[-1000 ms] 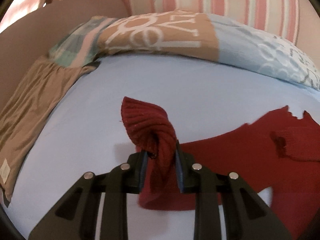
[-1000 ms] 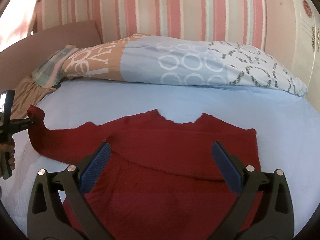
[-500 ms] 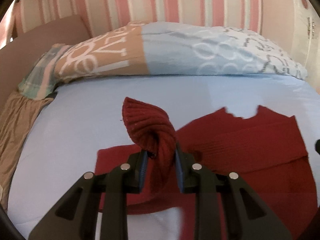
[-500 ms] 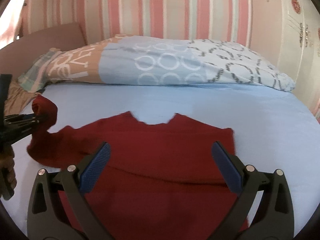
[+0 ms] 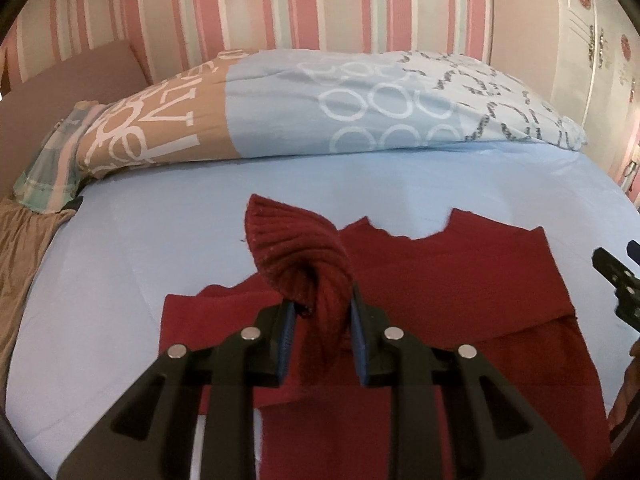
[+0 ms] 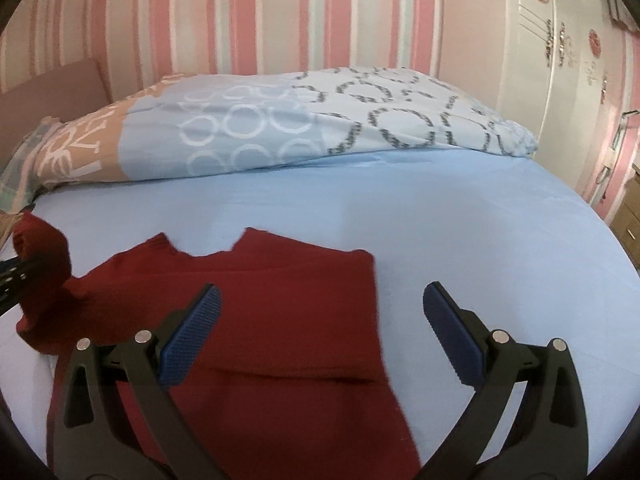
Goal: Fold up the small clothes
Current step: 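Carry the held sleeve across the sweater body with the left tool, release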
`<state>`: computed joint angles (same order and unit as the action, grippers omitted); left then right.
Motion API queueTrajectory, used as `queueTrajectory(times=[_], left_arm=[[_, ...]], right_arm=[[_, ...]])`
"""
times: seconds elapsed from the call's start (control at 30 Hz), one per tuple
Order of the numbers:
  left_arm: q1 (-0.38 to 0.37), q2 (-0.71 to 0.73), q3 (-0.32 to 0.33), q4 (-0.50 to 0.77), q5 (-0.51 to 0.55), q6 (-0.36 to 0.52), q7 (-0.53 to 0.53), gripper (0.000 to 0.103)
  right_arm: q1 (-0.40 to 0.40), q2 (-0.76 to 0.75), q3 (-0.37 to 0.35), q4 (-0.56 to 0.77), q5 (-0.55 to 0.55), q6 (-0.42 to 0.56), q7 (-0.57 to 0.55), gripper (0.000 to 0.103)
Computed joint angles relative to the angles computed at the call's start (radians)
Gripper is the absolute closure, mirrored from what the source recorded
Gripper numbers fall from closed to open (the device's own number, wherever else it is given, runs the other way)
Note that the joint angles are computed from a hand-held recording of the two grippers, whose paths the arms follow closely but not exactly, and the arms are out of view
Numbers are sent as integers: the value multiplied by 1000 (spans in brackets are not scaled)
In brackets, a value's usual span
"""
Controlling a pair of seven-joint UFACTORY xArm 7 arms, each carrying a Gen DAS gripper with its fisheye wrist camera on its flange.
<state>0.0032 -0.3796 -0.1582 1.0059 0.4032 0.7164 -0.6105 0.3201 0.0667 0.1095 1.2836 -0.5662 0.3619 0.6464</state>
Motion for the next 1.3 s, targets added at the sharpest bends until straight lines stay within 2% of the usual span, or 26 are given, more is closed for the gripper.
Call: queueTrajectory(times=[0.4,0.5,0.63,1.03,1.3], left_arm=[[-74,129,-56,124,37,9,-88,78],[-105,181,-55,161,53,6,-112,78],[-139,223,-42,186,83,2,-150,78],[-182,257,-14,162,138,-23,-253,78],[-189,248,-35,157,279,37,-386,77]], right_arm=[[-24,0,-5,-10,80,-2,-82,3],[-33,0,-5,-15,130,-11,-119,3],[-33,10,-9,-10,128,-3,-125,3],[-15,27,-26,8,-25,29,-50,3],[1,34,-35,19,-122,46,8,3]])
